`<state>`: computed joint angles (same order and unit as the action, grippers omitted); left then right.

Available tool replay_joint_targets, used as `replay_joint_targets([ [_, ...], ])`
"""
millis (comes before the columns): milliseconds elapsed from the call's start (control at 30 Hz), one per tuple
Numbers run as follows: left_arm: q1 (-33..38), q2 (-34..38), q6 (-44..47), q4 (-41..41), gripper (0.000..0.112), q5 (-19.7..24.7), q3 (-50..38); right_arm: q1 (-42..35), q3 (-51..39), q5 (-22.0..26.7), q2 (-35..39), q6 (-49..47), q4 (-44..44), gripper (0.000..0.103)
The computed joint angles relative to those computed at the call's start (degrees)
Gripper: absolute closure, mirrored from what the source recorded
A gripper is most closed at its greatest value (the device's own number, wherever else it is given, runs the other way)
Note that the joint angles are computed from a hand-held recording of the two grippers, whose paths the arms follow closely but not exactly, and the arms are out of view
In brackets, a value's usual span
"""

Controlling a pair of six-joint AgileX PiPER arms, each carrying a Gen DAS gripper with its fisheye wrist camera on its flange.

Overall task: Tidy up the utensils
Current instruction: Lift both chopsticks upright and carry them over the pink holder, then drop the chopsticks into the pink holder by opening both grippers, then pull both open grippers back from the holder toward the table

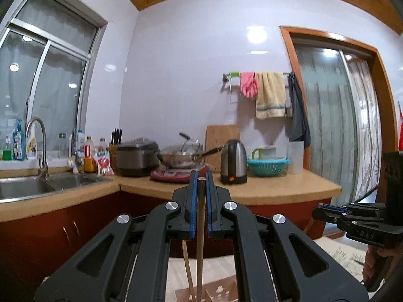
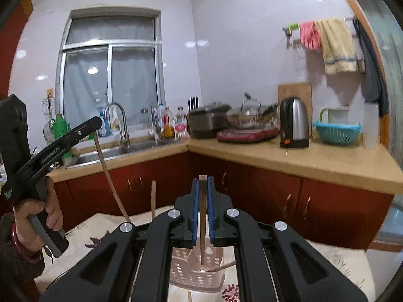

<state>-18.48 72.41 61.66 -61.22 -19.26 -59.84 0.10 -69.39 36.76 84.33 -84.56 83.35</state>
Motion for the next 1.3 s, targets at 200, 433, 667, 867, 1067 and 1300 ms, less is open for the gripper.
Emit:
replay_joint_targets([
  [200, 3.42, 4.91, -8.90, 5.66, 0.106, 2.29, 1.97, 2.16, 0.95, -2.87, 4.25, 0.08, -0.81, 0.096],
  [433, 3.54, 5.12, -9.85, 5.26, 0.055, 1.46, 5.89, 2.39, 3.43, -4.30, 4.25, -0.34, -0.28, 0.070],
  [667, 1.86, 1.48, 5.95, -11.89, 0.039, 0.41, 9.16, -0.21, 8.41, -3.96, -1.16, -3.40, 2.74, 0.053],
  [867, -2.70, -4.60, 15.07, -23.39, 0.034, -5.28, 16.12, -3.12, 14.93, -2.77, -7.29, -5.24, 3.15, 0.049],
  [1067, -9.80, -10.19, 16.84, -30.97, 0.033, -11.86, 24.39, -6.10, 25.46, -0.96, -13.80, -11.68, 5.17, 0.049],
  [1300, -24.81, -14.23, 10.05, -34.98, 0.033, -24.33, 34.07, -11.48, 38.79, 3.88, -18.53, -19.31, 6.71, 0.049],
])
